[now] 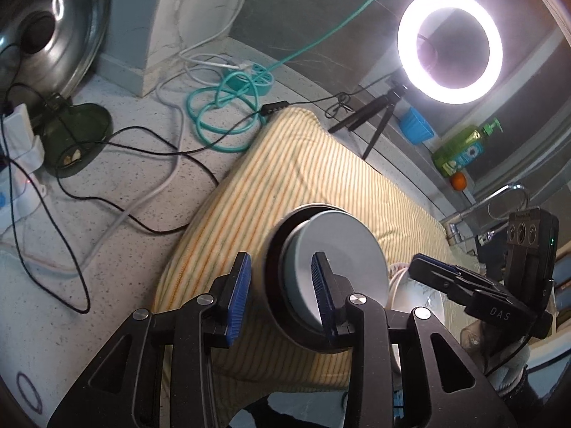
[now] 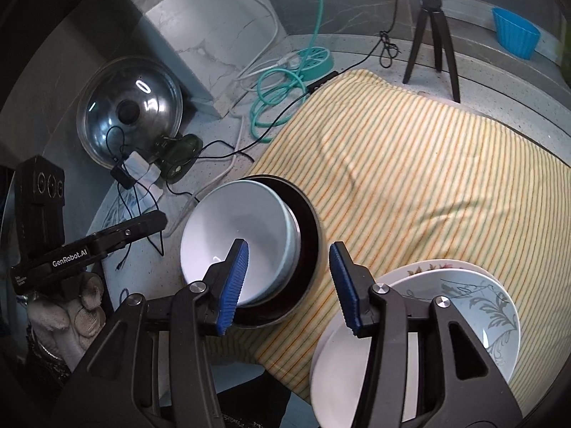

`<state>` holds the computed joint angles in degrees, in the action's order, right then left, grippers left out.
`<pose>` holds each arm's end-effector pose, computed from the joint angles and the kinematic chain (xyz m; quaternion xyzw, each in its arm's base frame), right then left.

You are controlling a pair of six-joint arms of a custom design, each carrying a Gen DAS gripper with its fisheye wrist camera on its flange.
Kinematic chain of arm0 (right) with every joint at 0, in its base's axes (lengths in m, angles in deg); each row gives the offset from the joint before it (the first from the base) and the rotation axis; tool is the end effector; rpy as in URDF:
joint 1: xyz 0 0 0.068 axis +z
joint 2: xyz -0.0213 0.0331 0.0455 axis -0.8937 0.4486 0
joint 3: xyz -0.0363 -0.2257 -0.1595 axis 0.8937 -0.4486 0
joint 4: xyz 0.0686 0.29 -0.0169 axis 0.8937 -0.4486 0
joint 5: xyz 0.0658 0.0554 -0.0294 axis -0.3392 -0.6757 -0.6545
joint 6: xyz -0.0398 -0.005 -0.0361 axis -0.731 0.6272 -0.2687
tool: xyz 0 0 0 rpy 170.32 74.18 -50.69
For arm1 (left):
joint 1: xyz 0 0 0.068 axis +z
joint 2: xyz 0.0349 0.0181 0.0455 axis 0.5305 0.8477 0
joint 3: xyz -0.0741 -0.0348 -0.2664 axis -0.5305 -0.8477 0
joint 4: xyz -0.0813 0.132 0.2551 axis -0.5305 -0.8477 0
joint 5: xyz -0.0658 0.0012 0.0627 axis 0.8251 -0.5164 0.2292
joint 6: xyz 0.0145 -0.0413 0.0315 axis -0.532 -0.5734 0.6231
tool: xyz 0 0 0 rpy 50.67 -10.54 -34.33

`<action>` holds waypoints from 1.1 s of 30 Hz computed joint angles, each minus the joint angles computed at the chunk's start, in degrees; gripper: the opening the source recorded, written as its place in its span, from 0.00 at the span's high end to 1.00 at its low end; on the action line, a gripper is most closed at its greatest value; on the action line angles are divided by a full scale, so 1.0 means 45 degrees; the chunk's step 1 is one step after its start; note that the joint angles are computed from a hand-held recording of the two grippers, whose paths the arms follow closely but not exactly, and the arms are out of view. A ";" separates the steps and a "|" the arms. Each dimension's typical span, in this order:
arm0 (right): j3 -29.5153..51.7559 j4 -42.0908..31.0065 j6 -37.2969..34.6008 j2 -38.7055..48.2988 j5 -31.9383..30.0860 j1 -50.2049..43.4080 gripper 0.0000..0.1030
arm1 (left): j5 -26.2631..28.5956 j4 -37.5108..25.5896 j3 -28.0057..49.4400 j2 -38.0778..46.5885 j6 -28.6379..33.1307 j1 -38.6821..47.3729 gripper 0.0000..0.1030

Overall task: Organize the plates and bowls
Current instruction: 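Close the right gripper on the rim of the nested bowl stack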

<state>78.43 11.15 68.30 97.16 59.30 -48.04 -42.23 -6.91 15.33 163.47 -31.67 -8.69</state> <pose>0.2087 0.0634 0.1494 0.0464 0.9537 0.1733 0.2413 0.2294 -0.2040 0.1524 0.0683 0.9405 -0.2526 0.2170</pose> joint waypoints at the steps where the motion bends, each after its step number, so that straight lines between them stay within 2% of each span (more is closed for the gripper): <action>1: -0.0057 -0.0014 0.0014 -0.0031 -0.0020 -0.0113 0.52 | 0.0013 0.0043 -0.0086 0.0021 -0.0045 0.0087 0.68; 8: -0.0516 0.0103 0.0158 0.0037 -0.0702 -0.1048 0.52 | 0.0213 0.0377 -0.0453 0.0333 -0.0209 0.0228 0.69; 14: -0.0544 0.0449 0.0334 0.0547 -0.0888 -0.0998 0.52 | 0.0307 0.0525 -0.0384 0.0752 -0.0203 0.0041 0.70; 18: -0.0417 0.0643 0.0304 0.0982 -0.0974 -0.0911 0.65 | 0.0354 0.0560 -0.0273 0.1046 -0.0126 0.0024 0.76; 26: -0.0108 0.1045 0.0306 0.2064 -0.0922 -0.0658 0.76 | 0.0542 0.0715 -0.0196 0.1336 -0.0116 0.0079 0.81; 33: 0.0058 0.1431 0.0344 0.2892 -0.1065 -0.0633 0.80 | 0.0529 0.0612 -0.0011 0.1669 -0.0031 0.0038 0.83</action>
